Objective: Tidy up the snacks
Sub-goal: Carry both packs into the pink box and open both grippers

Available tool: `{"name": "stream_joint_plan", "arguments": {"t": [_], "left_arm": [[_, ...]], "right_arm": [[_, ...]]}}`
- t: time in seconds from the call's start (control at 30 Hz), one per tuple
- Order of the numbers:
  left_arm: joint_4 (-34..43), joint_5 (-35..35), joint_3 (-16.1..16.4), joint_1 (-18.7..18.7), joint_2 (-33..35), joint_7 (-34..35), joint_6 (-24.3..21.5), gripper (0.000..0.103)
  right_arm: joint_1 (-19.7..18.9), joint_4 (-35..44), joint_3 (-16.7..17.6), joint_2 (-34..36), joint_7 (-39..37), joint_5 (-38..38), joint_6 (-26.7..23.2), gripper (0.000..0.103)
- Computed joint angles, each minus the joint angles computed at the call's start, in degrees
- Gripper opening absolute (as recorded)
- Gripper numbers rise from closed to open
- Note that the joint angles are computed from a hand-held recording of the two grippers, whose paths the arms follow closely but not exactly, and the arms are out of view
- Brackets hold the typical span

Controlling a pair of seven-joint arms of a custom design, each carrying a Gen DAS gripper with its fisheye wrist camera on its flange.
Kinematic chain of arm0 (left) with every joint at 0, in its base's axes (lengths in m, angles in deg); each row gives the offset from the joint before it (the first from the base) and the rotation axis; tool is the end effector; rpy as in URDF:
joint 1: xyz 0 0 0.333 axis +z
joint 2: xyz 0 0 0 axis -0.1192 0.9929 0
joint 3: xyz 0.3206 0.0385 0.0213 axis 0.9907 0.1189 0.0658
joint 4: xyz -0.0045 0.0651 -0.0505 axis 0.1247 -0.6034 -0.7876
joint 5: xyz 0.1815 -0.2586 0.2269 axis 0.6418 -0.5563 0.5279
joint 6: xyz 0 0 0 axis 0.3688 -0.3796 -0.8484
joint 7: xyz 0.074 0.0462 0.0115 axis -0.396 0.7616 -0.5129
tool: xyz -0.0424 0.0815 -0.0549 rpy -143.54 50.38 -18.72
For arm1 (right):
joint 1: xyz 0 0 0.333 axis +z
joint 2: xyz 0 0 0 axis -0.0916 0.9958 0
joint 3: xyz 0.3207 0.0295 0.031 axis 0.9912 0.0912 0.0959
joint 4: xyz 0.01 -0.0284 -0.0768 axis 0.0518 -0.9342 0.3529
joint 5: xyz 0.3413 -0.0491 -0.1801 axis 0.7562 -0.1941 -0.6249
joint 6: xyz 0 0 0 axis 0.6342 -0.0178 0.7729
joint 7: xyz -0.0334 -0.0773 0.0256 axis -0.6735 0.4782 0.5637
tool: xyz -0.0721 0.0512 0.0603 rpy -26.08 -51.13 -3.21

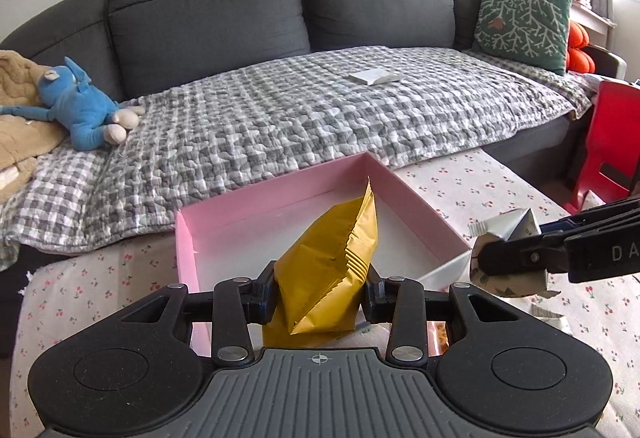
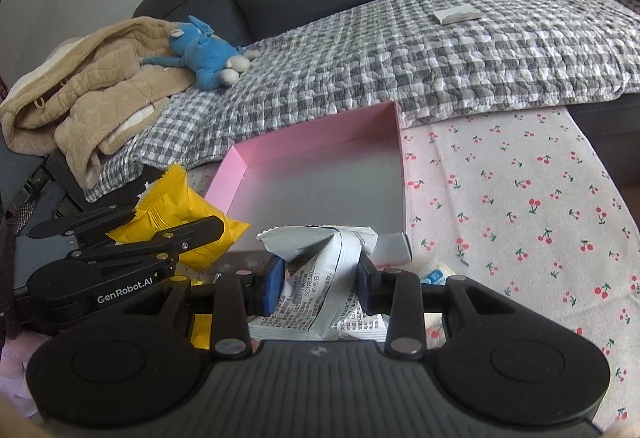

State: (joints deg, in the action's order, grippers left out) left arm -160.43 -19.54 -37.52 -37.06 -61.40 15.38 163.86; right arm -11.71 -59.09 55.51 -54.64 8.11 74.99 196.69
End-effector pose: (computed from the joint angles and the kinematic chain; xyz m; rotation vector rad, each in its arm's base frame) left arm 0.6530 -0.2059 0.4028 -1.4263 1.9473 -0.8544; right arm 0.6345 0.2670 0.3844 -1.7063 1.5205 -0.1631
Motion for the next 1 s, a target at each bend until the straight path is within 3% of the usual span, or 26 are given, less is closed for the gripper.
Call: {"name": "stream_joint_plan", "arguments": {"t": [0.1, 0.23, 0.63, 0.87, 0.93, 1.0], "left_arm": [[5.0, 0.6, 2.0, -0.7, 3.9, -1.0, -1.9, 0.038], [12.9, 2.3, 3.5, -0.3, 10.0, -4.0, -5.6, 0.038], [35.4, 11.3, 7.2, 2.4, 26.0, -13.9, -14.5, 0.039], [43.3, 16.7, 7.1, 4.1, 30.4, -17.9, -18.1, 0.043], [43.8, 18.5, 8.2, 3.6, 31.0, -20.6, -18.3, 0.043], [43.4, 19.8, 7.2, 4.1, 30.5, -21.3, -18.6, 0.046]], "right_arm": [[3.5, 4.2, -3.6, 2.1, 0.8, -1.2, 0.2, 0.034], [6.2, 13.0, -5.6, 8.4, 0.6, -2.4, -1.6, 0.034], [17.8, 38.3, -18.1, 22.9, 1.6, -1.5, -12.4, 0.034], [21.0, 45.3, -22.1, 26.5, 2.5, -1.2, -15.4, 0.035], [21.8, 46.3, -23.2, 26.9, 3.3, -1.5, -16.1, 0.037], [23.0, 45.9, -25.2, 26.5, 5.1, -2.3, -15.7, 0.040]]}}
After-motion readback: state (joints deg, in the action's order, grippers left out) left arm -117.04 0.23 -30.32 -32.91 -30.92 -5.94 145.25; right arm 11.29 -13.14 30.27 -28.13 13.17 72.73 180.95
